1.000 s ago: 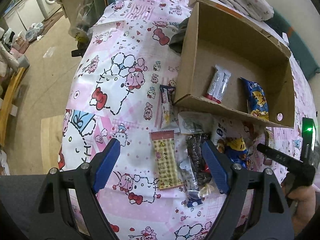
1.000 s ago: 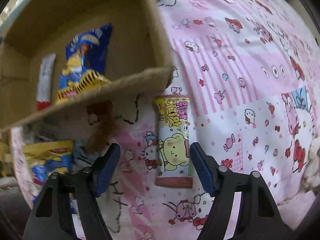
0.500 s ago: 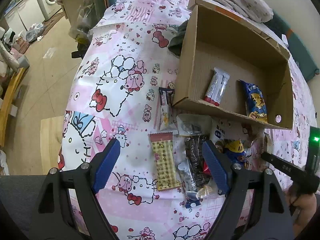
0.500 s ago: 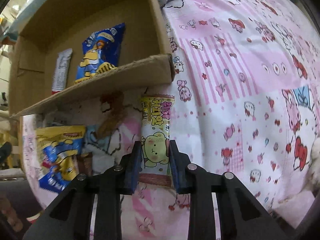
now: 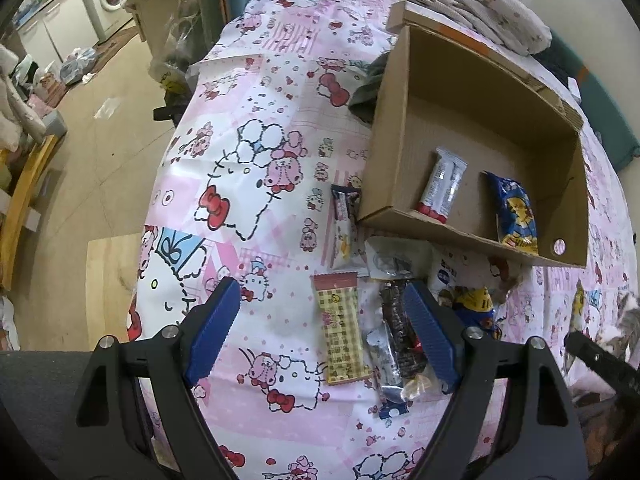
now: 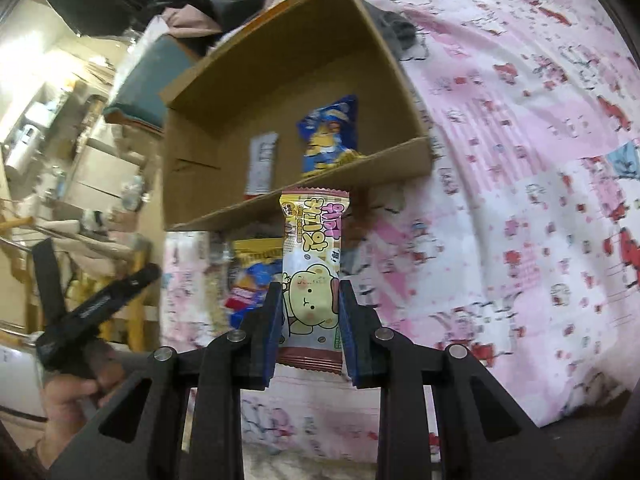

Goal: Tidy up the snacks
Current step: 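Grasp the checkered biscuit bar with left tool while right tool grasps the yellow bear stick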

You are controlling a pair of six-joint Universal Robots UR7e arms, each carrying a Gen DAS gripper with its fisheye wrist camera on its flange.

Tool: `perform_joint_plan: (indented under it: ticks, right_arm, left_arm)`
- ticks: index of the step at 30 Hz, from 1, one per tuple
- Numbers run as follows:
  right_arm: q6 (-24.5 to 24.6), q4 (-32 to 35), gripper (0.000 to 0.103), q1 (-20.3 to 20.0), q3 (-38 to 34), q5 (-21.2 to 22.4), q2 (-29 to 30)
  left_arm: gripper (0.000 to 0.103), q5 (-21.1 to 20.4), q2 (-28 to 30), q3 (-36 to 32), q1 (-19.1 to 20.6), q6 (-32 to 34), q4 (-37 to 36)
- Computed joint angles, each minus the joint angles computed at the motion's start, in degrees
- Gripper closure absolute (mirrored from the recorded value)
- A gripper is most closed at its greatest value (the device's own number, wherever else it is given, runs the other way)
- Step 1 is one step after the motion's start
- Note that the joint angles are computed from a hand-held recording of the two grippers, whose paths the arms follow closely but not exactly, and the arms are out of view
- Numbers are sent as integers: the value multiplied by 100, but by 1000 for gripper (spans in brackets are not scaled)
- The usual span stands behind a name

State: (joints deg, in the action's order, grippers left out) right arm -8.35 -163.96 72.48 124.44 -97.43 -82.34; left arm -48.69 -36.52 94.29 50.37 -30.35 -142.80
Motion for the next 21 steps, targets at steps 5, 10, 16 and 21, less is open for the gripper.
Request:
perform_joint_plan:
  ticks: [5, 10, 16, 21]
  right_arm:
    - [-12, -15, 75, 84, -98, -11, 272]
    - [53, -37, 75, 89, -159, 32, 348]
    - [57, -56, 75, 127, -185, -97, 402]
    - [52, -57, 75, 141, -179, -180, 408]
  left_arm:
    - [23, -66, 11, 0, 134, -135, 144]
    - [40, -411, 185, -183, 289, -266, 697]
    - [49, -602, 539, -500, 403, -226, 1220]
    - [81, -667, 608, -545, 421, -200, 1420]
